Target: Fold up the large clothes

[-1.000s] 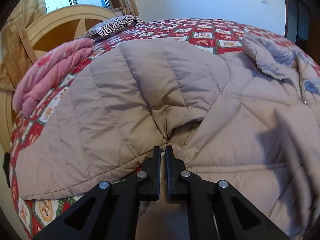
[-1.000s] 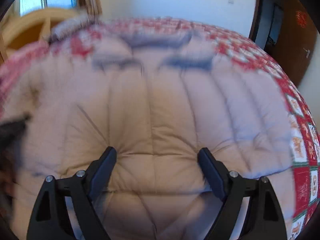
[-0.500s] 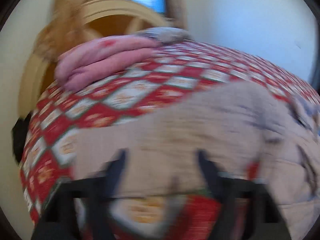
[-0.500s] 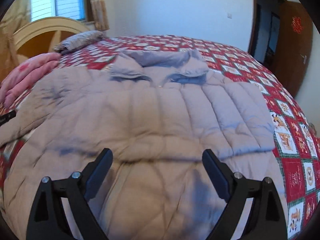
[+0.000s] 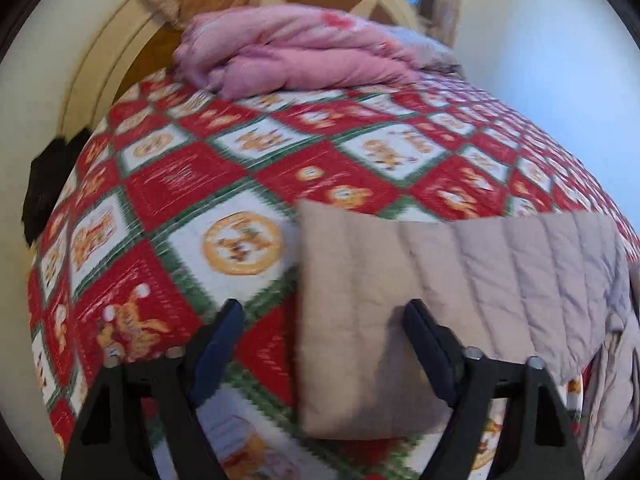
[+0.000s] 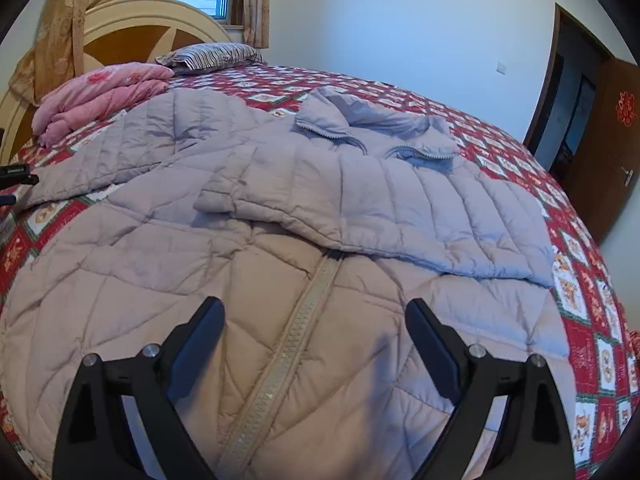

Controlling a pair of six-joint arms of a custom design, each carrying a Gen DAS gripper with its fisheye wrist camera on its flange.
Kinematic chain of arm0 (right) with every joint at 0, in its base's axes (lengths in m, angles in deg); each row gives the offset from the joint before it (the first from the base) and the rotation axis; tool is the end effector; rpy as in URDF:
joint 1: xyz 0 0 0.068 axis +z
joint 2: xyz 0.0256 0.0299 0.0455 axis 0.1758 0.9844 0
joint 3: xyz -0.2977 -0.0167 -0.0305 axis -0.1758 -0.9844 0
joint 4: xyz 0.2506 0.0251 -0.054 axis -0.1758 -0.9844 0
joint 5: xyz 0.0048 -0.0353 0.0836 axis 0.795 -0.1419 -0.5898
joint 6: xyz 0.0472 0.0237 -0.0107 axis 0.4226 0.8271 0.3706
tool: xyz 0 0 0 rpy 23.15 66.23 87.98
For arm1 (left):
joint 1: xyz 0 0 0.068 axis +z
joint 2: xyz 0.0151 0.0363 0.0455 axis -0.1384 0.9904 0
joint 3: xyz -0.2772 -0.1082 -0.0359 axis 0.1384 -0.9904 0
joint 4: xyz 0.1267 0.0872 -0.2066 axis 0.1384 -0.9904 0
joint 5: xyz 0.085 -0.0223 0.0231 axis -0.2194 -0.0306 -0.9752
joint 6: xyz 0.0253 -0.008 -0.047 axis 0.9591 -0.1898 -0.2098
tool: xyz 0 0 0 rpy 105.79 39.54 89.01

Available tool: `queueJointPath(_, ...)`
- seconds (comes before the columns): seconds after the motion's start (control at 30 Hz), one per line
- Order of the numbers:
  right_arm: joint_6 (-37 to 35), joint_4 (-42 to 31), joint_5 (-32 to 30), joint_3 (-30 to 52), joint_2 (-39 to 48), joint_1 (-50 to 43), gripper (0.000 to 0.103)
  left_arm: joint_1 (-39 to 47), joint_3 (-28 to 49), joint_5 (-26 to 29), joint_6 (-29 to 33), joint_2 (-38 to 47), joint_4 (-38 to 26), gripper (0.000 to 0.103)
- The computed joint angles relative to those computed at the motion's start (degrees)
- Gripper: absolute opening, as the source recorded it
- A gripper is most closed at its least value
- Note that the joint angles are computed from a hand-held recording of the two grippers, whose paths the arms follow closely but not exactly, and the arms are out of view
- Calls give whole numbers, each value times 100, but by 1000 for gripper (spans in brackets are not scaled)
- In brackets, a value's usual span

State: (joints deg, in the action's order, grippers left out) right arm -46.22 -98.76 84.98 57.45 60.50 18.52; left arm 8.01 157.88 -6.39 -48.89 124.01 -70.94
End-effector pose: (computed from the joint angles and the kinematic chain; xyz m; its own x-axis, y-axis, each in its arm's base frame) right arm 0.1614 0.0102 0.2048 -0.6838 0.1283 -0.7183 0.2928 0.9500 -0.1090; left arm 0.4363 0.1169 0.1955 -0.7437 -0.1304 -0.6557 -0.0764 0.9910 -0.1103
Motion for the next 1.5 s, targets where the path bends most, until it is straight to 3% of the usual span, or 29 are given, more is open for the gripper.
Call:
queueJointPath(0.1, -5, -72, 142, -5, -42, -149, 94, -170, -93, 98, 397, -117, -129, 12)
queueJointPath(0.3, -2, -140, -70, -13, -454, -830, 94, -371, -864, 544, 582, -1343, 130, 7)
queueJointPath(0.43, -64, -234, 24, 9, -475, -1407, 94, -672, -1208, 1155, 567, -2482, 20, 7)
queueJointPath(0.6, -443, -351, -619, 89, -807, -2612, 94, -1533, -1368, 1386, 556, -3384, -309, 7)
queueJointPath(0.73, -844, -520, -805, 164, -1103, -3134, 94, -2702, -1583, 794, 457, -3715, -273, 7)
queueJointPath(0.87, -1328, -566, -1053, 101, -1374, -3777, 94, -4001, -1795, -192, 356, -3699, -69, 7)
queueJointPath(1.03, -1943, -430, -2073, -89, -1437, -5187, 94, -5460, -2031, -1216, 211, -3433, 333, 8)
queueJointPath(1.13, -2381, -373, -2721, -191, -1364, -6072, 94, -6097, -1973, -1592, 22, -3170, 416, 14)
queueJointPath(1.17, -2482, -364, -2902, -205, -1329, -6301, 94, -6277, -1903, -1731, -1, -3065, 372, 23)
queueJointPath(1.2, -2568, -330, -3081, -219, -1264, -6536, 94, -6496, -1859, -1972, -24, -2966, 351, 42)
queueJointPath(1.27, -2717, -290, -3394, -238, -1148, -6947, 94, -6751, -1978, -2304, -13, -2967, 600, 67)
queueJointPath(1.4, -2906, -236, -3870, -276, -926, -7510, 94, -7018, -2430, -2617, 238, -3202, 1296, 88)
queueJointPath(1.5, -2940, -250, -3895, -281, -883, -7556, 94, -6829, -2603, -2687, 356, -3217, 1543, 89)
